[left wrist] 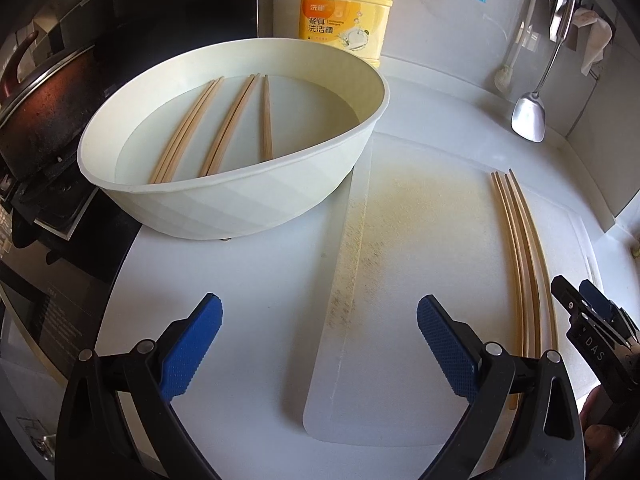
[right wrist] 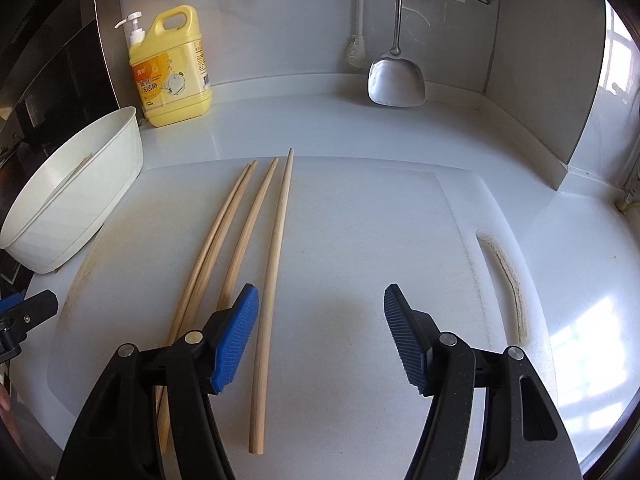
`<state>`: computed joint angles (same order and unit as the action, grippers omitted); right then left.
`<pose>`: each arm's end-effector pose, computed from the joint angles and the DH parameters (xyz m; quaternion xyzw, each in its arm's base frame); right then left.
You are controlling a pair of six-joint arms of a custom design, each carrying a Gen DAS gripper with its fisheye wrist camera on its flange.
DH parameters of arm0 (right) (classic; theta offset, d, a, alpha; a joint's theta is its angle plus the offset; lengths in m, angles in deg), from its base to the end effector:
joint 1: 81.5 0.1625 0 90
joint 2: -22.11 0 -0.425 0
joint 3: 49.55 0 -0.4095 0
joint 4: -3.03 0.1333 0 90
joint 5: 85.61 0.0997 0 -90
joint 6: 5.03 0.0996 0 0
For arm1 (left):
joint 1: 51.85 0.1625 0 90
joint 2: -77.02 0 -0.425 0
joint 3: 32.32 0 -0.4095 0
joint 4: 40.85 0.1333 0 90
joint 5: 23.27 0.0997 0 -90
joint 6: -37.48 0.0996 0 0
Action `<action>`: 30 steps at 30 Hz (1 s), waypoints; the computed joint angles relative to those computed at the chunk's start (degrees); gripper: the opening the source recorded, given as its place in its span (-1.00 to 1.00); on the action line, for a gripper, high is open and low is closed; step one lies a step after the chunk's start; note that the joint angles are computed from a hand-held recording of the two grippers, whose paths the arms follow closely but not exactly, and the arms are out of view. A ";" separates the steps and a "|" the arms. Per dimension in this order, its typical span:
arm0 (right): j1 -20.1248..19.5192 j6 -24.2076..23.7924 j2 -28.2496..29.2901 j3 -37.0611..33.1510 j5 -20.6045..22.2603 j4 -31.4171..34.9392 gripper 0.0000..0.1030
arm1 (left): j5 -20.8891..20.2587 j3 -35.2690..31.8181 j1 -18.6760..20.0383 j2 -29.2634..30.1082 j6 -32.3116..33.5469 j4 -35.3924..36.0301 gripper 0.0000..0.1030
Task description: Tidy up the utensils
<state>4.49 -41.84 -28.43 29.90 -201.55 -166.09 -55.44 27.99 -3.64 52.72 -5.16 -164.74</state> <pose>0.0363 -0.7656 0.3120 0.1578 -0.8734 0.3166 0.3347 -0.3817 -0.7536 0.0400 0.0025 0.8752 -0.3128 0.3689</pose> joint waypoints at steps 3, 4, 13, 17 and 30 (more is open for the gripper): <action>0.15 -0.69 0.64 -0.21 -1.05 -0.07 0.21 | -0.10 0.34 0.06 -0.18 -0.10 -0.38 0.87; 0.16 -0.73 0.83 -0.36 -1.48 0.11 0.21 | -0.14 0.45 0.08 -0.23 -0.09 -0.47 0.87; -0.55 -0.99 0.54 -0.35 -1.64 -1.19 0.21 | -0.42 0.86 0.16 -0.36 0.40 -1.32 0.87; -0.99 -1.64 0.56 -1.00 -1.86 -1.38 0.21 | -0.51 0.76 0.06 -0.07 0.72 -1.76 0.87; -3.05 -3.56 0.15 -5.84 2.96 6.50 0.21 | -3.31 -6.54 -0.35 5.64 7.30 -5.24 0.87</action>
<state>1.44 -45.40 -28.28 24.06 -198.59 -159.59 -58.75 21.45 -3.99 58.36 2.14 -169.98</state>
